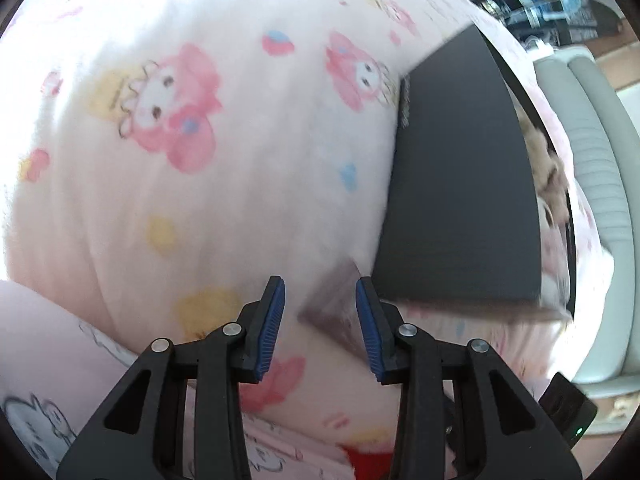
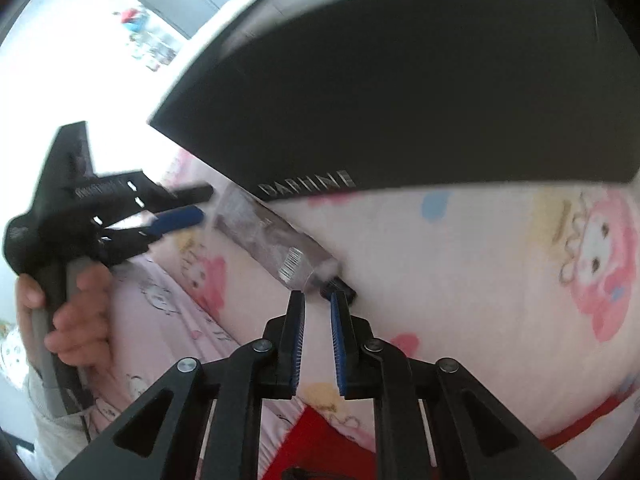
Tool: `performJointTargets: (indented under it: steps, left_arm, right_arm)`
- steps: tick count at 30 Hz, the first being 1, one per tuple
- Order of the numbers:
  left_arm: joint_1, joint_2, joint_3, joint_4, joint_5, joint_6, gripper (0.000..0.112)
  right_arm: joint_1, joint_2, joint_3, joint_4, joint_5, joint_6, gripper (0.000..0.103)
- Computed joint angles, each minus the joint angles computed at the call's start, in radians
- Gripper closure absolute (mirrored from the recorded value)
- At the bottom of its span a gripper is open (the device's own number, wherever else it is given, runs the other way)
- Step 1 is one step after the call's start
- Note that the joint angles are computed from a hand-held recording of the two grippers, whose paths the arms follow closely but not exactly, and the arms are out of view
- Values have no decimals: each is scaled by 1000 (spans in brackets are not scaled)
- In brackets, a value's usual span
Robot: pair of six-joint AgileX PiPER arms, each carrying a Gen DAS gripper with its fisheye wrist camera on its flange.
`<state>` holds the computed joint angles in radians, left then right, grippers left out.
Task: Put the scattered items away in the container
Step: 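Close the right gripper on the tube's silver cap end while the left gripper holds the crimped end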
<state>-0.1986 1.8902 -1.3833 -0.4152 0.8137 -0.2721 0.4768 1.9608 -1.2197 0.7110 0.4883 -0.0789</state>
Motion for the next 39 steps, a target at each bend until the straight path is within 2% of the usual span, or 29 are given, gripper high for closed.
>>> performJointTargets:
  steps: [3,5,8,10,11,14,16,18,22,26,27,28,30,32,33,36,39]
  left_arm:
    - [-36,51,-54,41,49,-27,77]
    - [-48,64,-64,9,64,14,76]
    - [-59,63,-57,-16,76,39,75]
    - [-65,57,-47,-44,81,67,79]
    - [-70,54,-41,-58,81,83,80]
    - [-100,35,-23,-70,71,110,80]
    - [-110,26,-11,-105,60,145,80]
    - [-113,25,-7,-152,55,187,80]
    - [-132,56,-18,-296,19,318,80]
    - [-173,167,-172,-227,-2,254,80]
    - [-157,158,-187,-214,33,254,80]
    - [-147,142,-181,-214,36,264,80]
    - [-79,69,-93,-252,71,364,80]
    - [51,35,-85,-232,142,449,80]
    - [61,44,-89,-250,156,471,80]
    - [38,27,-82,-126,128,371,80]
    - [13,34,-93,-60,122,322,80]
  right_arm:
    - [-41,-40,54,96,24,-85,92]
    - [-52,-47,58,114,34,-104,92]
    - [-56,-54,53,115,48,-103,92]
    - [-84,-121,60,59,109,-54,91]
    - [-88,-126,61,55,114,-52,90]
    - [-98,-151,78,56,97,-60,84]
    - [-91,-145,94,100,54,-86,81]
    - [-105,-155,114,144,28,-112,81]
    - [-143,-146,135,365,18,-306,81]
    - [-142,-151,121,246,-41,-177,81]
    - [-147,-147,121,245,-36,-166,81]
    - [-148,-146,122,238,-37,-153,81]
    - [-140,-152,125,195,-55,-107,81]
    - [-126,-131,106,162,-75,-78,81]
    - [-112,-103,82,144,-92,-54,81]
    - [-97,-82,60,63,-164,12,81]
    - [-87,-80,52,-44,-182,117,81]
